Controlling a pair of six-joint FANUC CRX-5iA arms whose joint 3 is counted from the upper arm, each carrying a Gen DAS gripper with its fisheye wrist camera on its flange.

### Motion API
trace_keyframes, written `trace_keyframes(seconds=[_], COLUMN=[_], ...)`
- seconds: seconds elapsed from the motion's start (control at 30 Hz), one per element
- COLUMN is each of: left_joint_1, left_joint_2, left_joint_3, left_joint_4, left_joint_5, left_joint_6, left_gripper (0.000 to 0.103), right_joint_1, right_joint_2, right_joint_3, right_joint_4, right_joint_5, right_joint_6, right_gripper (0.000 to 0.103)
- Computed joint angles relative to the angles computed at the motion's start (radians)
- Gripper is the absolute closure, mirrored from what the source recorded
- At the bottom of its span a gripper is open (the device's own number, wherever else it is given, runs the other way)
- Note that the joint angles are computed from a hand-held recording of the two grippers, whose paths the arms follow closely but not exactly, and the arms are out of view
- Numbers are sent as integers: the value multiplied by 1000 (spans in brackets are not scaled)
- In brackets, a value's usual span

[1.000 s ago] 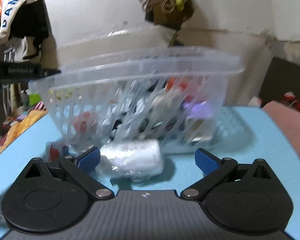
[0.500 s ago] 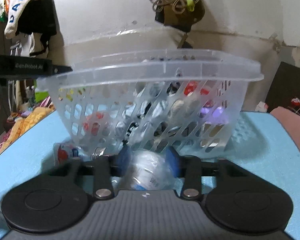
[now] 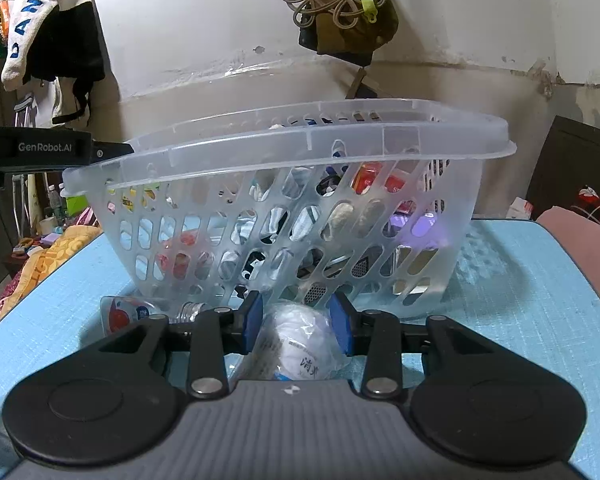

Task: Organize objects
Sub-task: 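Grasp the white bottle with blue label using the right tool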

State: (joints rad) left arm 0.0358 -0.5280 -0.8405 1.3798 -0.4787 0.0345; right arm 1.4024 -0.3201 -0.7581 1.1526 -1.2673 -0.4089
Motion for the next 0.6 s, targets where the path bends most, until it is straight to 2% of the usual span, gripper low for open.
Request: trace_keyframes(seconds=[0.33,0.43,0.47,0.53,0.6], left_joint_1=[-8,-9,-8,-9,-18], left_joint_2=[4,3,3,4,2], left_joint_3=[1,1,1,1,-3], left_joint_4=[12,11,11,11,26], left_joint_5=[11,11,10,10,20], left_joint_6=[-2,-3,-2,-1,-11], left_gripper=[65,65,65,65,65], right_joint_1=[23,24,17,25,51], right_joint_2=[4,-6,-20,-33,-27], right_joint_3=[21,29,34,25,26], right_joint_4=[-54,-91,-134,-143,-139], right_joint_5=[1,13,39,53,10], right_joint_6=[75,98,114,115,100], right_gripper=[53,40,30,32,56])
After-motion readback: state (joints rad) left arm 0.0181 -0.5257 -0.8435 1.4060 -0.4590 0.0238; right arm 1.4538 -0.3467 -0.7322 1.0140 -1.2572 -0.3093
